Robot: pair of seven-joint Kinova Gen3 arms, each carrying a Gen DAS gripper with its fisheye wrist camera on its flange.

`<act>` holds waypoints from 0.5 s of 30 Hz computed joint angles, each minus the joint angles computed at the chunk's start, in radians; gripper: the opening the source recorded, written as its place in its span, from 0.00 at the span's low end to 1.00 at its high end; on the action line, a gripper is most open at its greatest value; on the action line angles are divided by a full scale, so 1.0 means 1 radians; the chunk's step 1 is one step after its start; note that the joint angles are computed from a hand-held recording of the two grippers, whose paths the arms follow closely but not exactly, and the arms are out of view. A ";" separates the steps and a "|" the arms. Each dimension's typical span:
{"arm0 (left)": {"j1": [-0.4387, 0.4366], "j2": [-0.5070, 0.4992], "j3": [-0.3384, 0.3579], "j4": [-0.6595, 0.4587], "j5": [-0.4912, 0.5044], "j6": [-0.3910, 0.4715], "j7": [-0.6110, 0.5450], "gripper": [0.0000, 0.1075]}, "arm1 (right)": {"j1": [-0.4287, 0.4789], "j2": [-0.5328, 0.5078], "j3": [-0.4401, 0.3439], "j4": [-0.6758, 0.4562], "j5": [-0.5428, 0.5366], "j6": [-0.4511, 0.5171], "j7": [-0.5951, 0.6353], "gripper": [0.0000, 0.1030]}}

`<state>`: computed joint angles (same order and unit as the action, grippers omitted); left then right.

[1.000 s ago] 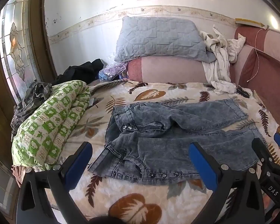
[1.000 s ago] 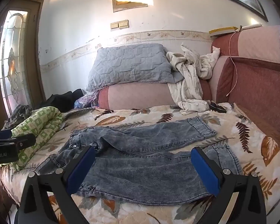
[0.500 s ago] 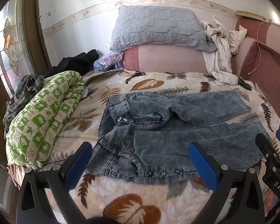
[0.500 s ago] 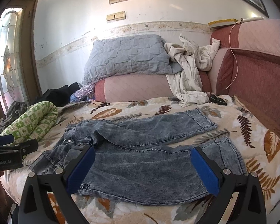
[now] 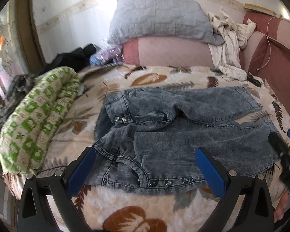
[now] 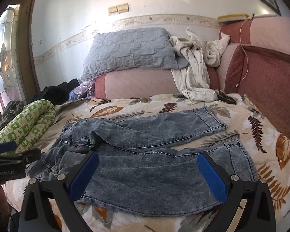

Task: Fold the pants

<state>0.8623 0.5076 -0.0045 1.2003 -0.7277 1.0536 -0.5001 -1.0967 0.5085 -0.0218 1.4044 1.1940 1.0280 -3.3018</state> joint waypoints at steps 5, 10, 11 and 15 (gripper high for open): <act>-0.141 0.020 0.013 -0.046 0.128 -0.031 -0.101 0.95 | 0.075 -0.011 0.028 -0.067 -0.100 -0.016 0.159 1.00; -0.237 0.094 -0.024 -0.177 0.187 0.045 -0.195 0.95 | 0.225 0.006 0.015 -0.188 -0.231 0.000 0.360 1.00; -0.259 0.108 -0.026 -0.202 0.203 0.053 -0.219 0.95 | 0.266 0.012 0.012 -0.215 -0.271 -0.008 0.401 1.00; -0.345 0.193 -0.026 -0.360 0.281 0.145 -0.344 0.95 | 0.400 0.043 -0.007 -0.324 -0.426 -0.019 0.524 1.00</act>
<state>0.5169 0.7007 -0.0306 0.8407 -0.4464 1.1985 -0.8445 -0.6969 0.5519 -0.0286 1.0804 0.7683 1.0092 -2.7778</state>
